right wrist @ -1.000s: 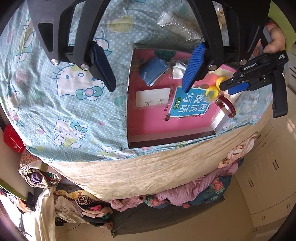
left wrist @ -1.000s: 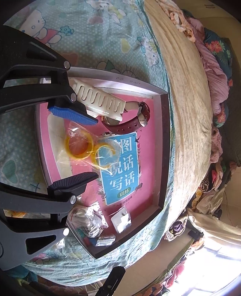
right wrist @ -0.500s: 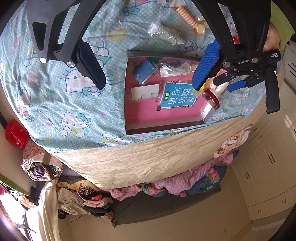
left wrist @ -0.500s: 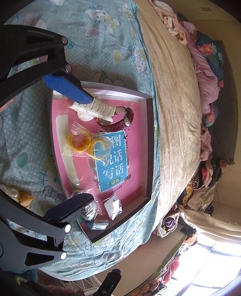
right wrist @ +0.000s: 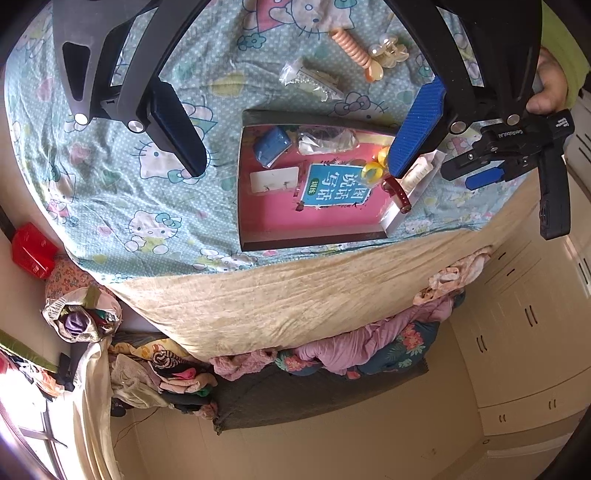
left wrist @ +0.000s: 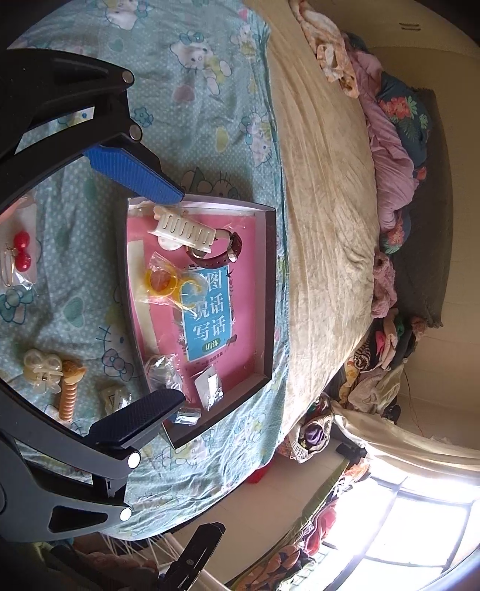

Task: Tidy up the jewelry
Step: 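Withdraw both tools from the box back over the remaining jewelry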

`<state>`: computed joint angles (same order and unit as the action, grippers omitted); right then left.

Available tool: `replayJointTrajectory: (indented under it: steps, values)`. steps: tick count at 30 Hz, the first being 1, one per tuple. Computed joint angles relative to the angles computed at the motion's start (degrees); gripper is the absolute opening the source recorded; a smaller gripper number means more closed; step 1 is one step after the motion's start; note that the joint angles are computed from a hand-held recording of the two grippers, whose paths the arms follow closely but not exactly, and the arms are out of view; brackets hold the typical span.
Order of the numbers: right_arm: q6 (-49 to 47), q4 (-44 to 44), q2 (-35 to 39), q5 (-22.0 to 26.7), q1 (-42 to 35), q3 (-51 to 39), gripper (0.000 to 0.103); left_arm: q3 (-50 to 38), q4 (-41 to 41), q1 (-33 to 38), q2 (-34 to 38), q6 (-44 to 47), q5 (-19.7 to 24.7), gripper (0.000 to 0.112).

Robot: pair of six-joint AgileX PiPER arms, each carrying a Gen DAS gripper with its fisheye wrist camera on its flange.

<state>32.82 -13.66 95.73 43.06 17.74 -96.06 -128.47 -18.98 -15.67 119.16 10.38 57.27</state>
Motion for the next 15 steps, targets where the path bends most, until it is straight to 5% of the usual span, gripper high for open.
replayJointTrajectory:
  steps: [15]
  values:
    - [4.8,-6.6,-5.5,0.5,5.3,5.0,0.098,15.1,-3.9,2.3,-10.2,5.0,-4.8,0.093]
